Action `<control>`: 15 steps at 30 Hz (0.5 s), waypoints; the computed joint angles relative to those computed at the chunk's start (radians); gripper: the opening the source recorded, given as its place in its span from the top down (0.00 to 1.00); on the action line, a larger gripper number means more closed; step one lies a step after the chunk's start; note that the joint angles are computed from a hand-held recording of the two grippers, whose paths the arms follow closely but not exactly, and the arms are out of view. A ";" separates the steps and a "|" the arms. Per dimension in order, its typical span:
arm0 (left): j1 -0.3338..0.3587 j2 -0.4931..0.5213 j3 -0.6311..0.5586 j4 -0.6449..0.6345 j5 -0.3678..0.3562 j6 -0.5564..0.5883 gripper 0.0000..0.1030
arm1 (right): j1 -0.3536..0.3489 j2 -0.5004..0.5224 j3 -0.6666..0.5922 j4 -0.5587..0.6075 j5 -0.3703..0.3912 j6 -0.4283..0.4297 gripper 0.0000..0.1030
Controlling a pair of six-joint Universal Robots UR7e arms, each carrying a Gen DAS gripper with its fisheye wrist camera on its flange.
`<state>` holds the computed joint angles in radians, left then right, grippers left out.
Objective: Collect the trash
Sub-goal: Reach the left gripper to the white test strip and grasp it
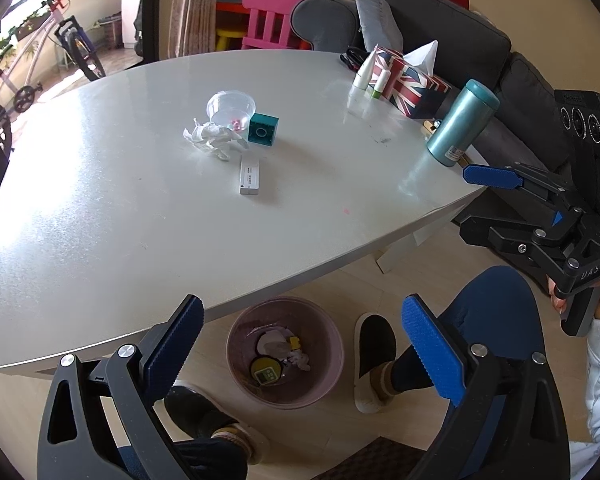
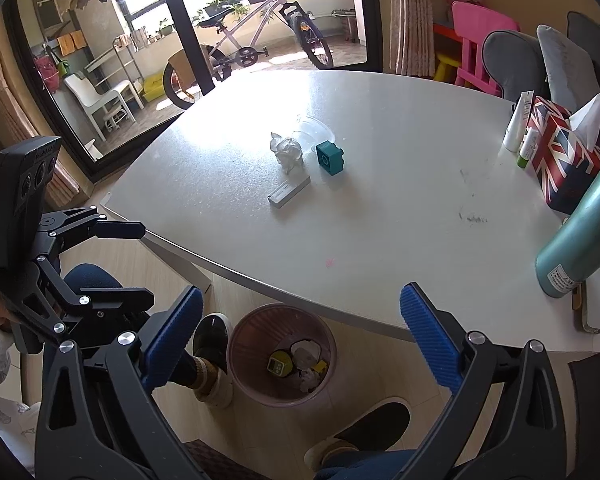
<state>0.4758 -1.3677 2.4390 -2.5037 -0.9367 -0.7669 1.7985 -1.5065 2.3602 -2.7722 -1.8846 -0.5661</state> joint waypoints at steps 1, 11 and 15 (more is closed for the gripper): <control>0.007 0.003 -0.004 -0.002 0.005 0.002 0.07 | -0.001 0.004 -0.003 -0.002 -0.002 0.001 0.05; 0.105 0.065 -0.092 -0.013 0.059 0.085 0.07 | -0.010 0.040 -0.032 -0.028 -0.005 0.005 0.05; 0.146 0.098 -0.131 -0.029 0.067 0.123 0.07 | -0.015 0.052 -0.041 -0.026 -0.007 0.003 0.05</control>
